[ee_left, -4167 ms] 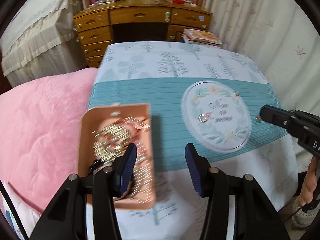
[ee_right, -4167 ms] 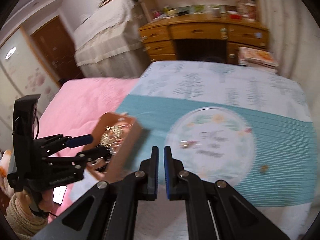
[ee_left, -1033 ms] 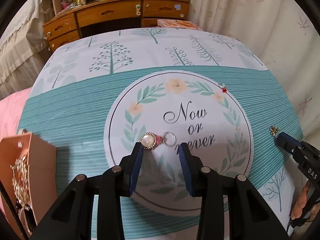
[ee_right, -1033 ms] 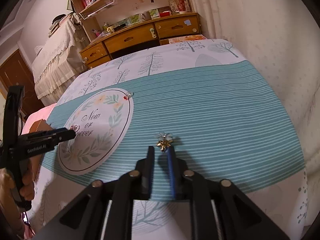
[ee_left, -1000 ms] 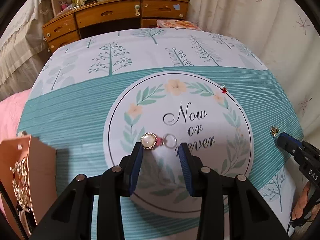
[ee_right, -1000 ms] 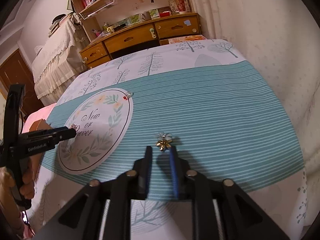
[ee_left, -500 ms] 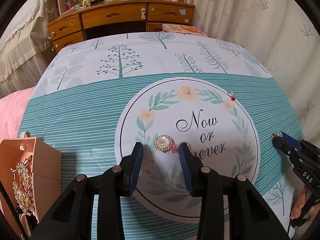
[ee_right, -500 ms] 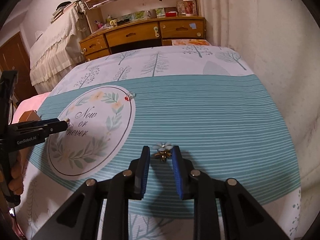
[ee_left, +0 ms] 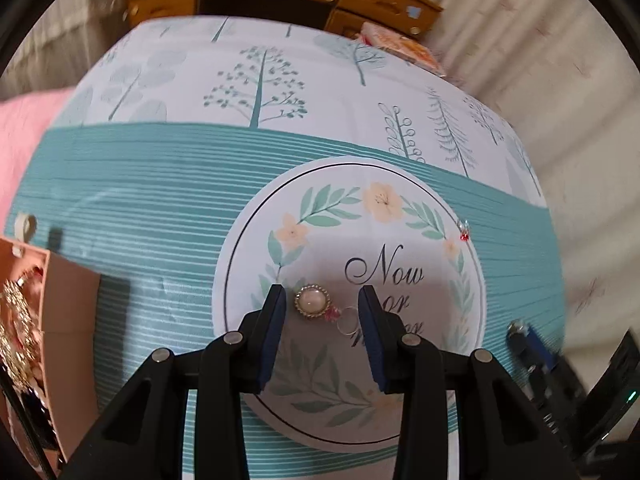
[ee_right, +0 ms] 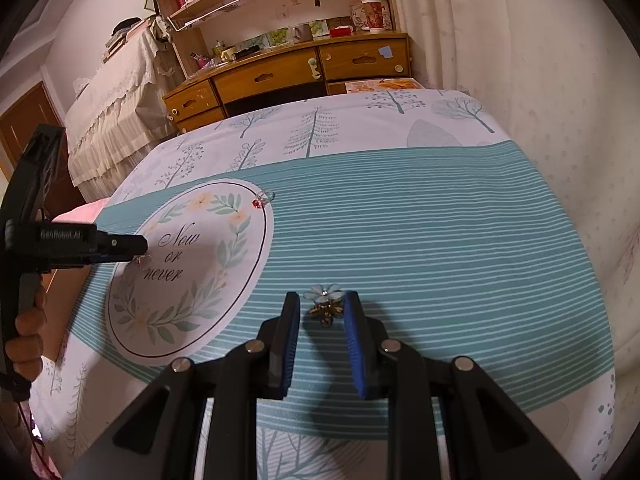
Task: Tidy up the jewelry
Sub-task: 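Grasp the pearl earring with the left tool while right tool holds the brooch, then carry the pearl earring and gold brooch toward the peach box with both tools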
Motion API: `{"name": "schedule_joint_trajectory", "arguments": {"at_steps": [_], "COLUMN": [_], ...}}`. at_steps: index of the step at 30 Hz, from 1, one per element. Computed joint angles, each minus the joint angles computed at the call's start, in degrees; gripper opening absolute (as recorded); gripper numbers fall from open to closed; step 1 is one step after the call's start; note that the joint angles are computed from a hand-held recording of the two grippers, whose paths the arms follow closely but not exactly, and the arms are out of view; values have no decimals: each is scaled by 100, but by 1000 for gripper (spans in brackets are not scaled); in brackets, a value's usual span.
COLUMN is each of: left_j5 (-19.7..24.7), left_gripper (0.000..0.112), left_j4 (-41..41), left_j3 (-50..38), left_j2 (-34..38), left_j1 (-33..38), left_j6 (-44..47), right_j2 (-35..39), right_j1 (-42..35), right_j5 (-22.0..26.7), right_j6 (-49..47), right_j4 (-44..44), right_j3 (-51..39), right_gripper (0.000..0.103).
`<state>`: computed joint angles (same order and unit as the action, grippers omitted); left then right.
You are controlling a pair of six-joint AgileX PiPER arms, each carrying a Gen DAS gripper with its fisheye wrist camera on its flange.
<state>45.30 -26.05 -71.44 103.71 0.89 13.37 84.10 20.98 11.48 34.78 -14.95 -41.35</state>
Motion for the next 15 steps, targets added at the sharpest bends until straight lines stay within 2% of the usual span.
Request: {"name": "schedule_joint_trajectory", "arguments": {"at_steps": [5,11,15], "left_j5": [417,1003,1226], "left_gripper": [35,26,22], "left_j4": [912,1962,2074], "left_j3": [-517,-1136,-1369], "left_j2": [226,524,657], "left_j1": [-372,-859,-905], "left_j6": [-1194,-2219,-2540], "right_j2": [-26,-70,-80], "right_j1": [-42,-190,-293], "right_j5": [-47,-180,-237], "right_j6": [-303,-1503,-2425], "right_j4": [324,1559,2486], "right_j3": [32,121,167], "right_gripper": [23,23,23]}}
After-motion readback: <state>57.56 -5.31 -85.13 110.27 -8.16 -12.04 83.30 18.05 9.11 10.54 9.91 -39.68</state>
